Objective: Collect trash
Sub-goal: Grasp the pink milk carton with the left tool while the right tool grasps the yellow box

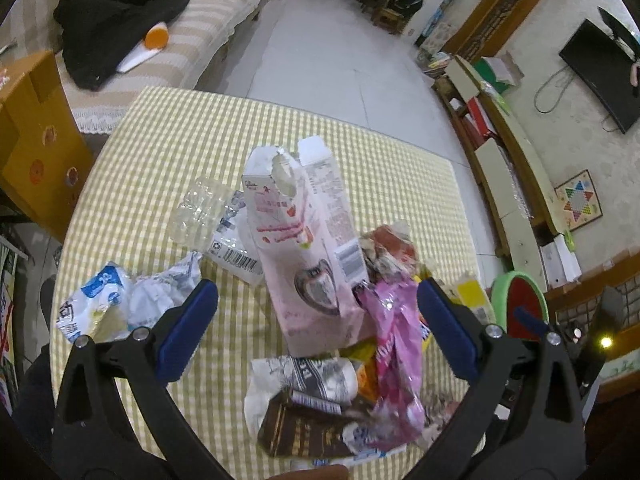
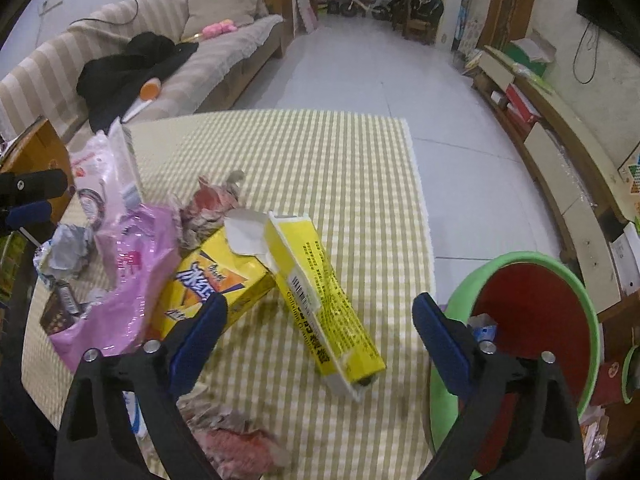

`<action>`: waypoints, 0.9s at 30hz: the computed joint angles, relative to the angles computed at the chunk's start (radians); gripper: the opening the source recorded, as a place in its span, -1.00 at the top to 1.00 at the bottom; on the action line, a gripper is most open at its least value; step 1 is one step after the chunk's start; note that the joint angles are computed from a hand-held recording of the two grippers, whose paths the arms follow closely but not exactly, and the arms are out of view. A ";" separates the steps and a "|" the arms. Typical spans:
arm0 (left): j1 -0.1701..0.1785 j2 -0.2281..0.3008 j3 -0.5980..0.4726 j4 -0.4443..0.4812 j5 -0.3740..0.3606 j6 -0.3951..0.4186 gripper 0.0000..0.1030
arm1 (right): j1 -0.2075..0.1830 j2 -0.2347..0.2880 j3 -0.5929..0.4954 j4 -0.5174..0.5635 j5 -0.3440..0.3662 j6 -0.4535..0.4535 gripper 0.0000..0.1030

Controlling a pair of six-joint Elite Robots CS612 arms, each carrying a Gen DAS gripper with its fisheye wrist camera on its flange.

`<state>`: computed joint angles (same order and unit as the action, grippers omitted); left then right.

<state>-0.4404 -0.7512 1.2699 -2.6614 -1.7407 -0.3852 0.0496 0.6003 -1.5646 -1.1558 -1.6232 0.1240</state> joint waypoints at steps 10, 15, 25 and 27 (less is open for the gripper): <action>-0.005 0.041 -0.062 0.085 0.020 -0.054 -0.75 | -0.014 0.001 0.039 0.002 0.057 -0.017 -0.37; -0.012 0.049 -0.075 0.117 0.042 -0.034 -0.32 | -0.019 0.001 0.047 0.020 0.083 -0.030 -0.10; -0.007 0.027 -0.033 0.053 0.022 -0.008 0.15 | -0.019 0.012 0.020 0.008 0.101 -0.017 0.32; -0.006 0.016 -0.017 0.033 0.032 -0.007 0.15 | -0.015 0.010 0.016 0.004 0.097 -0.014 0.32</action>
<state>-0.4461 -0.7355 1.2528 -2.6286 -1.7087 -0.3926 0.0345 0.6100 -1.5489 -1.1518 -1.5265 0.1096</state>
